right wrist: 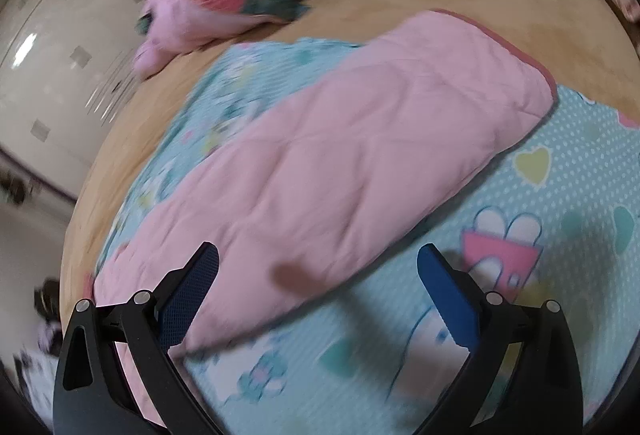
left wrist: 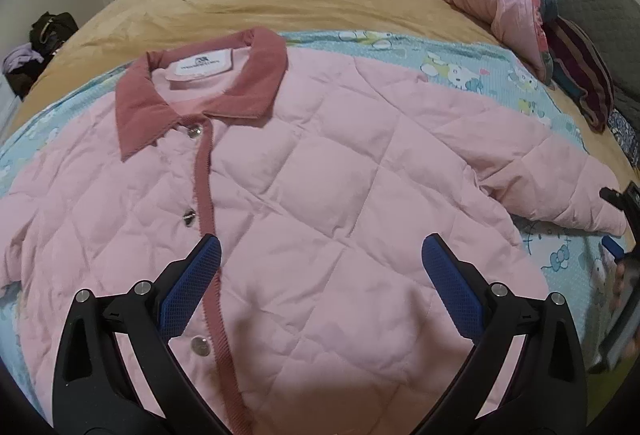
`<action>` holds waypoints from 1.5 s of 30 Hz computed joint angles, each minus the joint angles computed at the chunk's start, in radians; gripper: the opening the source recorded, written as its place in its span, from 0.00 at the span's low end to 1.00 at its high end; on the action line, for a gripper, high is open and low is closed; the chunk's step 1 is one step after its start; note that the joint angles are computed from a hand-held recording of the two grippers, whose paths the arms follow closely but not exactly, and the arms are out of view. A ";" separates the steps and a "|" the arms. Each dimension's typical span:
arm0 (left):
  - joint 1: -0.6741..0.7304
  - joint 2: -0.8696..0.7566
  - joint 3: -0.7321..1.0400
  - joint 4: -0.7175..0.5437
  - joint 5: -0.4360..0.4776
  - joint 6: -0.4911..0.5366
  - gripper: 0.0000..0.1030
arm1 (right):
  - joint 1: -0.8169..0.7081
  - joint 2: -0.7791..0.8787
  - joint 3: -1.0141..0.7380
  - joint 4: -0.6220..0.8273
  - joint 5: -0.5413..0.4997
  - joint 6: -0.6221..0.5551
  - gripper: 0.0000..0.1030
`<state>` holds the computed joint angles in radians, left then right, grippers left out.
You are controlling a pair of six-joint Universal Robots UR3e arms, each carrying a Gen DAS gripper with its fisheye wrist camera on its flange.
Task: Fold large clothes
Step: 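Move the right gripper to the jacket's sleeve cuff and grasp it, then lift the sleeve with the right gripper and fold it across the jacket front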
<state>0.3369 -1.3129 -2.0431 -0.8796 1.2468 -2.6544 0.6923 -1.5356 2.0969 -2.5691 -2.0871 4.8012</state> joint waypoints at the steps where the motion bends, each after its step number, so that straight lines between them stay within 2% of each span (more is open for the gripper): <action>1: -0.003 -0.004 -0.002 0.004 -0.001 0.001 0.92 | -0.033 -0.021 0.056 -0.052 0.028 0.008 0.96; 3: -0.004 -0.011 -0.009 0.015 -0.011 0.001 0.92 | -0.086 -0.048 0.175 -0.206 0.063 0.030 0.96; 7: -0.021 -0.040 -0.006 0.043 0.013 -0.018 0.92 | -0.122 -0.051 0.249 -0.325 0.030 0.056 0.96; 9: -0.018 -0.046 0.018 0.002 0.013 -0.019 0.92 | -0.137 -0.034 0.289 -0.400 0.008 0.078 0.94; 12: 0.028 -0.001 0.016 -0.035 -0.043 0.004 0.92 | -0.171 -0.034 0.337 -0.482 0.003 0.070 0.74; 14: 0.050 0.012 0.021 -0.048 -0.054 0.005 0.92 | -0.214 -0.043 0.415 -0.604 0.037 0.040 0.43; 16: 0.063 0.009 0.040 -0.071 -0.061 0.004 0.92 | -0.233 -0.053 0.448 -0.662 0.057 0.016 0.34; 20: 0.124 0.042 0.076 -0.155 -0.102 0.031 0.92 | -0.161 -0.088 0.352 -0.583 -0.042 -0.089 0.20; 24: 0.177 0.066 0.124 -0.224 -0.132 0.046 0.92 | -0.123 -0.133 0.196 -0.426 -0.082 -0.204 0.18; 29: 0.276 0.113 0.212 -0.387 -0.196 0.118 0.92 | -0.035 -0.096 -0.027 -0.256 -0.167 -0.307 0.16; 36: 0.455 0.156 0.346 -0.639 -0.301 0.249 0.92 | 0.079 0.052 -0.415 -0.060 -0.258 -0.453 0.16; 45: 0.668 0.136 0.504 -0.865 -0.398 0.403 0.92 | 0.185 0.336 -0.997 0.181 -0.329 -0.622 0.15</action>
<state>1.0046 -1.1765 -1.5391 -1.7444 0.8484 -2.2518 0.8770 -1.1997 1.0995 -2.3877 -2.4162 4.1796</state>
